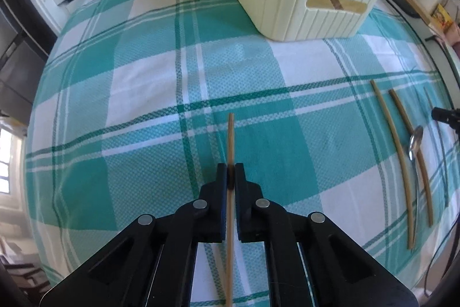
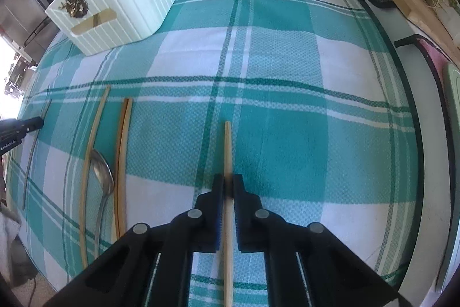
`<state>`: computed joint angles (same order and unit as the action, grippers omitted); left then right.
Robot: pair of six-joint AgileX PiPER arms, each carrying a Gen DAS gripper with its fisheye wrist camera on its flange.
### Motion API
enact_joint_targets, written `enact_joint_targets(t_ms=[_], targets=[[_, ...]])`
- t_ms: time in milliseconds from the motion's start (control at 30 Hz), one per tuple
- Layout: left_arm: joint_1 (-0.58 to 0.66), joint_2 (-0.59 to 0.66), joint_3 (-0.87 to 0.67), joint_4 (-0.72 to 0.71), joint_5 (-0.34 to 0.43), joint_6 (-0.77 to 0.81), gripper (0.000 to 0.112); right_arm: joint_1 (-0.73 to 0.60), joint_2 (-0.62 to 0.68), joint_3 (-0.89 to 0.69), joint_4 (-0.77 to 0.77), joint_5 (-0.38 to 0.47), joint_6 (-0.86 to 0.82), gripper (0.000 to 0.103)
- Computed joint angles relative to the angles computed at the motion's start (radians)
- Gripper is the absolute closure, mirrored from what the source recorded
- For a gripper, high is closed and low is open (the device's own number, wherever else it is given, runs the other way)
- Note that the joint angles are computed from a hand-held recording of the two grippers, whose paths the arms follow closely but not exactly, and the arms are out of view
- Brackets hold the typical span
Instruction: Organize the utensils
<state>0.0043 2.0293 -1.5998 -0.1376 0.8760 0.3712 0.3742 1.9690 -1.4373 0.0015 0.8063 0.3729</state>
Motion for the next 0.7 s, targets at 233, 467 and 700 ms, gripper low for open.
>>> enact_joint_targets(t_ms=[233, 467, 700], targets=[[0.148, -0.254, 0.140, -0.334, -0.027, 0.245, 0.109, 0.040, -0.262, 0.149, -0.022, -0.168, 0.060, 0.096], [0.251, -0.422, 0.183, -0.527, 0.025, 0.406, 0.109, 0.144, -0.456, 0.139, -0.218, -0.133, 0.193, 0.096], [0.289, -0.452, 0.142, -0.599, 0.066, 0.411, 0.110, 0.222, -0.451, 0.033, -0.414, -0.102, 0.330, 0.096]])
